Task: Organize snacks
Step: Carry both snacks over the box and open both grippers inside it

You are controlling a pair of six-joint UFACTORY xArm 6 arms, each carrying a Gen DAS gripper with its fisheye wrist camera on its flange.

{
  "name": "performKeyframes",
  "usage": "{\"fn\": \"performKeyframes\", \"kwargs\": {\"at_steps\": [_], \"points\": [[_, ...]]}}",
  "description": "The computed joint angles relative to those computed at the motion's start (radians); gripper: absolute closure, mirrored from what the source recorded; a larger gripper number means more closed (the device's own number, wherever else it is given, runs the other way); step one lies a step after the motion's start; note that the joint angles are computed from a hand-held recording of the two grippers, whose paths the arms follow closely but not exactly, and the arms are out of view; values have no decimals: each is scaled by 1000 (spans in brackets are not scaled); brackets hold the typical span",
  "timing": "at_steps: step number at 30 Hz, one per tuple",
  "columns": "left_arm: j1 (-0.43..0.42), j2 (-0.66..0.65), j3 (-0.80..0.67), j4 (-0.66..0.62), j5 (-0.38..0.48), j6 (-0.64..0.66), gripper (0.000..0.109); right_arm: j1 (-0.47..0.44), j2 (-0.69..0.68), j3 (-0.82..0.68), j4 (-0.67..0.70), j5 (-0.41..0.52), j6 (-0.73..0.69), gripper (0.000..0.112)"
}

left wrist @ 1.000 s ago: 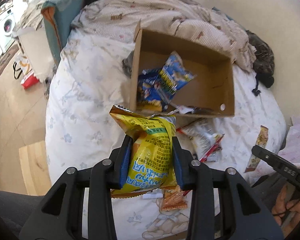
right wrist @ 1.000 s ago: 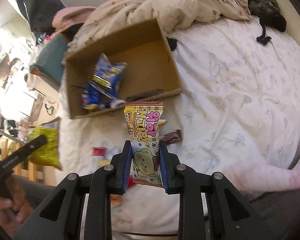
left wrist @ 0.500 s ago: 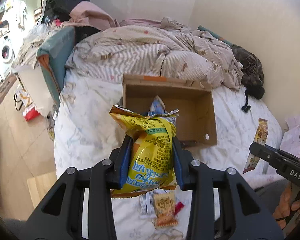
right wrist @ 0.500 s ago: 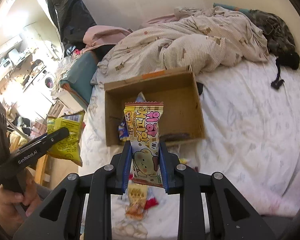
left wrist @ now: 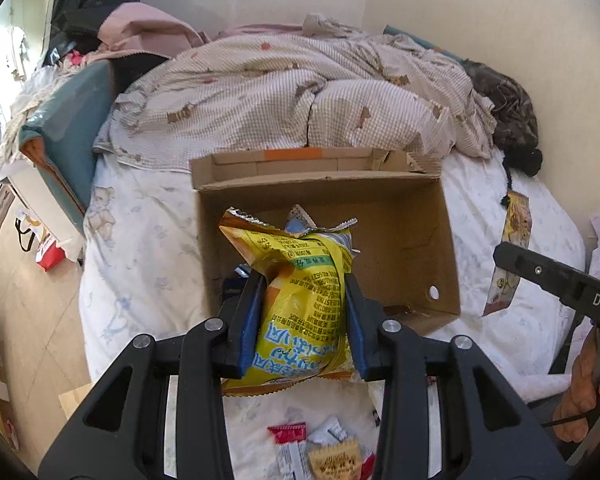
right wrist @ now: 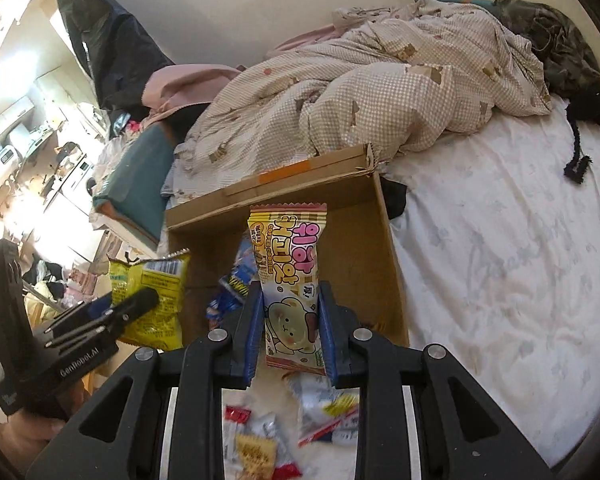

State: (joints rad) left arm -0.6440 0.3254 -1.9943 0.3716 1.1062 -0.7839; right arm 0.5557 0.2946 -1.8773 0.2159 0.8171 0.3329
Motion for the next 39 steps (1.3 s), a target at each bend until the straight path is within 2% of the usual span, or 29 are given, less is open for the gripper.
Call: {"fn": "performKeyframes", "kwargs": {"at_steps": [4,8,11,20,27,39], "points": [[9,43,-9,19,-17,1,75,-18,76,-59,28,7,-17,85],[14,29,61,74,-72,-24,75,-21,89,-13,73,-34,-25,85],[26,14,108,88,-110,-50,75,-19,104,-10,69,-26,-15,85],[56,20,115,53,-103,-51,75,-13,194,-123,60,25,-44,85],[68,49,82,-12,-100,-47,74,-19,183,-94,46,45,-34,85],[56,60,75,5,-96,-26,71,-22,200,-115,85,63,-41,82]]}}
